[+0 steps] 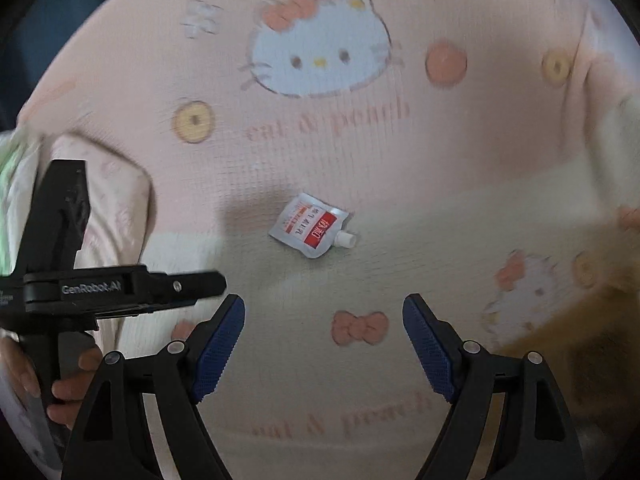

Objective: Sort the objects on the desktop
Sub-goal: 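Withdraw the left tool from the box toward the white-and-red sachet, then lower the left tool over the white-and-red spouted sachet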

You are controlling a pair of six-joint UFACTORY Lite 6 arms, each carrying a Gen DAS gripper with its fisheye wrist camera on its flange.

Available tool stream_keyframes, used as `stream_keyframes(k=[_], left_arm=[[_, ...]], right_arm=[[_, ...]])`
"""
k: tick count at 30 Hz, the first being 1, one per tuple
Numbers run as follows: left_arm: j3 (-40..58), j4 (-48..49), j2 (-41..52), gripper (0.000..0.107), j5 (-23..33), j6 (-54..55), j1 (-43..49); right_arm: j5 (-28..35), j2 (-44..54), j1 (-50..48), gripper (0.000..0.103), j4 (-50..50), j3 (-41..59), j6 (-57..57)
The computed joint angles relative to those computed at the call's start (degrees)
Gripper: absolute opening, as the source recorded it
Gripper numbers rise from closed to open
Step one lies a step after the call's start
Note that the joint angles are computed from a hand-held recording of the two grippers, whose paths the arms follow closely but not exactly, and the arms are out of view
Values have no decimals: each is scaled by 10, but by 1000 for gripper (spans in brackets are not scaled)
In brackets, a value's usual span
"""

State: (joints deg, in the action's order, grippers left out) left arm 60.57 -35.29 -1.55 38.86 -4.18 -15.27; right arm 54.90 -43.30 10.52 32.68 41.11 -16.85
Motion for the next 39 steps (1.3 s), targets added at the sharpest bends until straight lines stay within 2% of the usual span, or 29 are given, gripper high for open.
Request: stream_keyframes(k=[3, 5, 8, 11, 12, 17, 19, 23, 25, 26, 27, 32, 36, 38, 39], left_arm=[[83, -6, 92, 67, -11, 36, 8], [149, 13, 160, 66, 3, 18, 10], [236, 23, 238, 66, 22, 5, 9], [326, 61, 312, 63, 41, -37, 1], [352, 74, 332, 58, 52, -52, 0], [501, 155, 446, 50, 131, -125, -13], [503, 168, 453, 48, 130, -141, -13], [454, 133, 432, 47, 101, -129, -1], [443, 127, 426, 46, 94, -126, 1], [445, 130, 427, 46, 100, -119, 1], [444, 132, 427, 45, 99, -120, 0], [455, 144, 435, 42, 94, -137, -11], [467, 164, 443, 33, 93, -147, -27], [469, 159, 443, 28, 89, -147, -34], [478, 169, 448, 27, 89, -162, -42]], right_arm=[[-41, 83, 18, 80, -9, 20, 38], [-68, 139, 19, 80, 9, 35, 33], [-92, 258, 49, 80, -37, 97, 79], [-93, 333, 32, 80, -7, 135, 65], [-88, 354, 28, 80, 9, 145, 55], [-78, 439, 16, 80, 27, 185, 45], [-67, 472, 6, 79, 33, 194, 54], [-46, 486, -44, 64, 150, 157, -17], [-42, 486, -62, 52, 194, 136, -44], [-40, 487, -69, 38, 213, 126, -58], [-33, 495, -75, 29, 232, 120, -77], [-41, 497, -75, 29, 260, 103, -125], [-43, 501, -65, 28, 263, 104, -142], [-33, 507, -67, 22, 275, 101, -157], [-30, 508, -68, 22, 273, 99, -159]])
